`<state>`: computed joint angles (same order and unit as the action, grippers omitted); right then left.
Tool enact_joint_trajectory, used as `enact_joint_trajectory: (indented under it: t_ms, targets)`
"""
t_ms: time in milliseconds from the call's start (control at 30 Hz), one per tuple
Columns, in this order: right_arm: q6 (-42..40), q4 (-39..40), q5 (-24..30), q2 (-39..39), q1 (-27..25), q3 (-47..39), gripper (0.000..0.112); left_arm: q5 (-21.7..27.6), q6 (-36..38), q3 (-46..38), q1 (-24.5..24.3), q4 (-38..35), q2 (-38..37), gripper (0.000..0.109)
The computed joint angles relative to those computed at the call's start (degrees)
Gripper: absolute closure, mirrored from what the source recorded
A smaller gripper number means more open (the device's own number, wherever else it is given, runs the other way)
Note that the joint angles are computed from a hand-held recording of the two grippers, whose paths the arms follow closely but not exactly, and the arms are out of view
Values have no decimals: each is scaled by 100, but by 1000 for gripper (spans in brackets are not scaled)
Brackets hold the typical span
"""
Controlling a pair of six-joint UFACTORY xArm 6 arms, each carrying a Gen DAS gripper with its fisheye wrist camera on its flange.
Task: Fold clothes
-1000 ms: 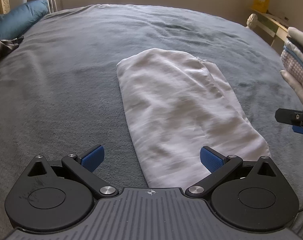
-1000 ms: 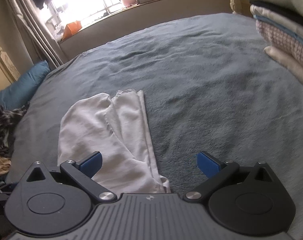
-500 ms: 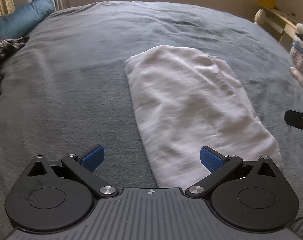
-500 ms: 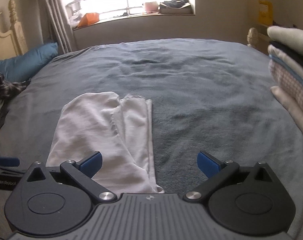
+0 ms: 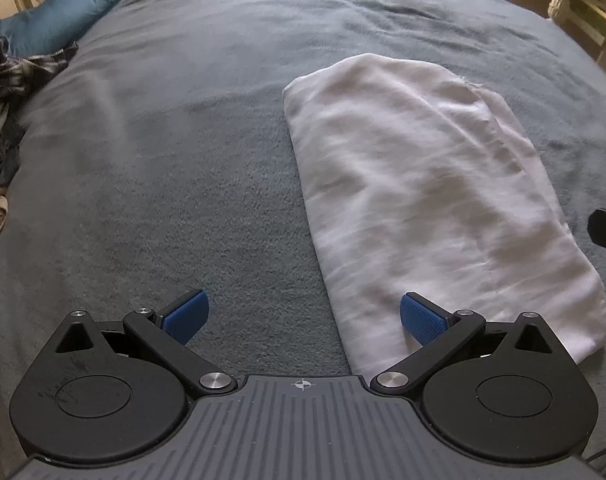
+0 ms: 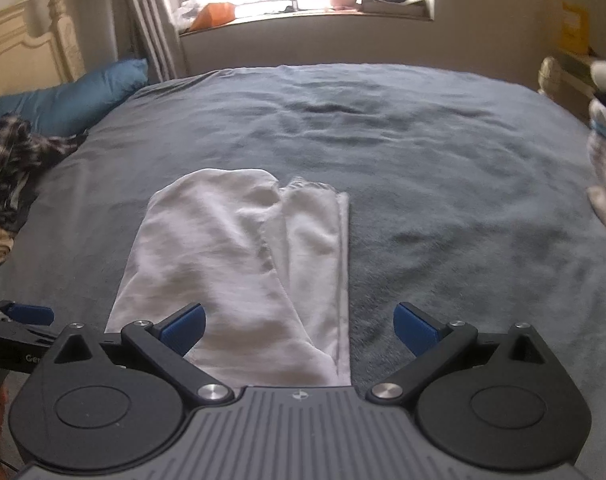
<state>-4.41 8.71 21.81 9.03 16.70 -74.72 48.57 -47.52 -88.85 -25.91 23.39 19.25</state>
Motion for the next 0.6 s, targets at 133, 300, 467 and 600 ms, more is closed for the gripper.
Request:
enact_joint_trajectory:
  t_ms: [133, 300, 467, 600]
  targets:
    - [51, -248, 16, 145, 25, -110, 20, 17, 74, -49, 8, -97, 47, 6]
    - [64, -175, 274, 338, -19, -358, 33, 9, 151, -99, 36, -173, 95, 6]
    - [-19, -58, 387, 465, -39, -508, 36, 31, 204, -204, 53, -257, 175, 6]
    - [-86, 122, 476, 576, -56, -653, 36, -10, 288, -198, 86, -332, 177, 6]
